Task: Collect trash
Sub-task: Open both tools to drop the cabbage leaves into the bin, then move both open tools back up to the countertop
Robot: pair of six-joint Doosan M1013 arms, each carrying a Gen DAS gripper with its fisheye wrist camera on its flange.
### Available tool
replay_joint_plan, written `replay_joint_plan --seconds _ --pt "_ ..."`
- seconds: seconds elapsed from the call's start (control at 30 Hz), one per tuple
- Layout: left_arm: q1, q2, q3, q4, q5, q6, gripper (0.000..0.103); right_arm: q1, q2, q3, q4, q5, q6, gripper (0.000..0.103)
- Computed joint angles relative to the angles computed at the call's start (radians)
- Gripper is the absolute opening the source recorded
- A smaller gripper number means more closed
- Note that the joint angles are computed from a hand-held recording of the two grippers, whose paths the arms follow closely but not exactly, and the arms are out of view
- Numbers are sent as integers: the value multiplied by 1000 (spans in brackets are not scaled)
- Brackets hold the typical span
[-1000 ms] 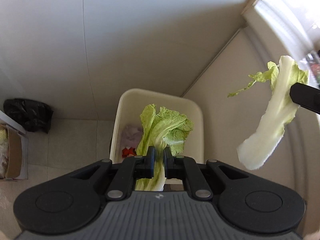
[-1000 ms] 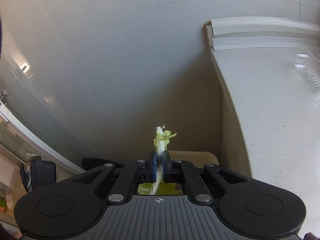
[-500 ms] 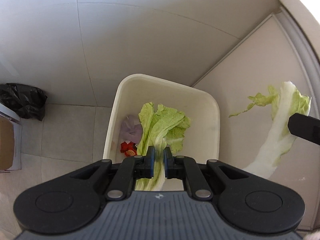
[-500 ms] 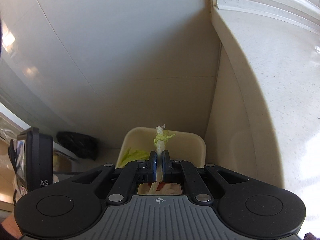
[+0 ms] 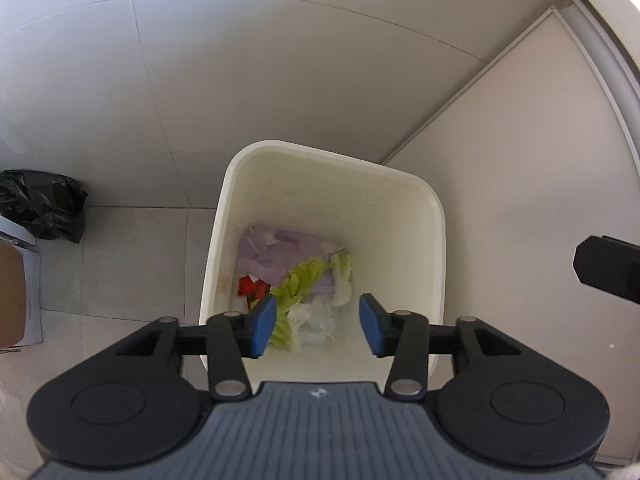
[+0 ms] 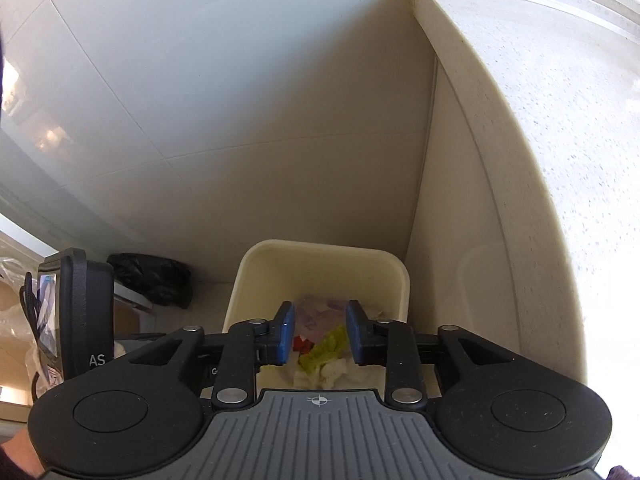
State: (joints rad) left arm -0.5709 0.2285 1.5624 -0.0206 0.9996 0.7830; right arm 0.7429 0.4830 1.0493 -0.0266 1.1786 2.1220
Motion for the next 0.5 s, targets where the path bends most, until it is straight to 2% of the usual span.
replay_joint_plan --seconds 0.17,0.4,0.5 --pt "-2 -9 -6 10 15 -6 50 -2 6 -16 11 -17 -6 38" --pt "-4 -19 -15 5 21 -9 62 0 -16 -14 18 -33 -2 39" --pt "-6 -26 -20 8 21 -4 68 2 -34 2 25 -67 -3 50"
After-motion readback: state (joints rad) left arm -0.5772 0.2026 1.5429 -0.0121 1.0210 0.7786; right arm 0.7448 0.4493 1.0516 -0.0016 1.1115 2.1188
